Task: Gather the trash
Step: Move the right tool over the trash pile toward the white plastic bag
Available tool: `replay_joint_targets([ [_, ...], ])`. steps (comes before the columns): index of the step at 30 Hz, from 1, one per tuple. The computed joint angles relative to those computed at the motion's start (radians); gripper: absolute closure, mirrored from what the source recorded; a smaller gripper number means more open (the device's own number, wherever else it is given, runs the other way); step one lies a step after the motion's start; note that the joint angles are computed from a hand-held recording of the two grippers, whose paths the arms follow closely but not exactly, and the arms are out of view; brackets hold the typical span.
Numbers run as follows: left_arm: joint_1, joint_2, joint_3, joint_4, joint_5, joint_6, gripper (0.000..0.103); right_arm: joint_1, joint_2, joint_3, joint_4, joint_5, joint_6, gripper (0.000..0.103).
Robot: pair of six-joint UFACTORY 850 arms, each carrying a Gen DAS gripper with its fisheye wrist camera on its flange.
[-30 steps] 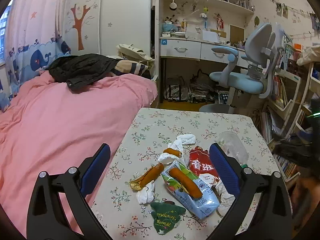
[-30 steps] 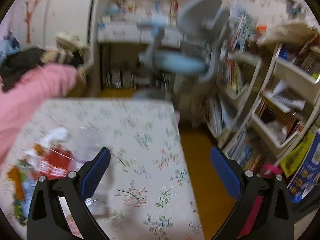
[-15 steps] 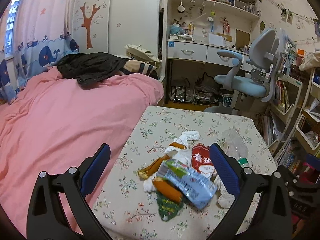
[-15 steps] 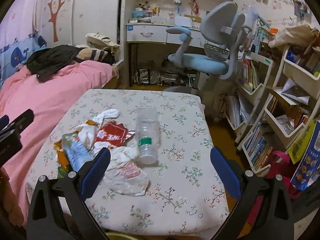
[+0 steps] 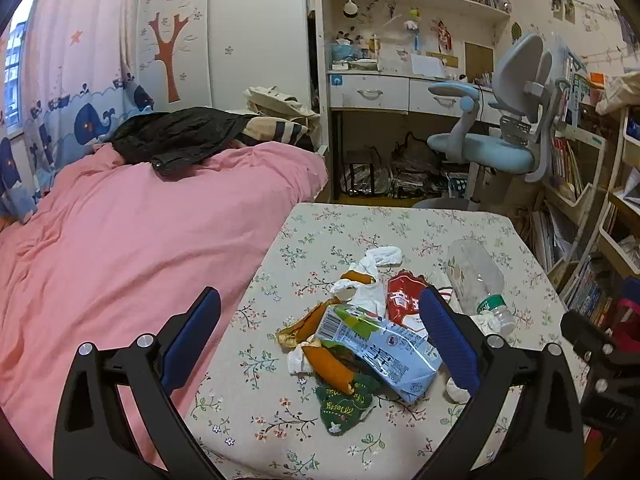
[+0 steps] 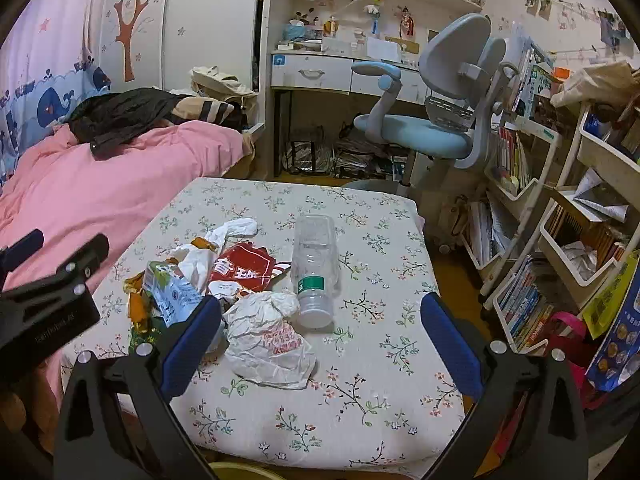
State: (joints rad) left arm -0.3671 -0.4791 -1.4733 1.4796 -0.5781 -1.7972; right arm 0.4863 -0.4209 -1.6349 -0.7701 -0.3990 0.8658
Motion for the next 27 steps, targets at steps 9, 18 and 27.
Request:
replay_joint_targets([
  [9,0.006,-0.005,-0.010,-0.038,0.026,0.038,0.007,-0.002,-0.004,-0.005,0.015,0.000,-0.011,0.007],
  [18,0.008,-0.008,-0.010,-0.048,0.030,0.045,0.007,-0.003,-0.010,-0.012,0.024,-0.006,-0.021,0.007],
  [27,0.011,-0.007,-0.007,-0.047,0.035,0.042,0.007,-0.004,-0.017,-0.022,0.036,-0.013,-0.035,0.007],
])
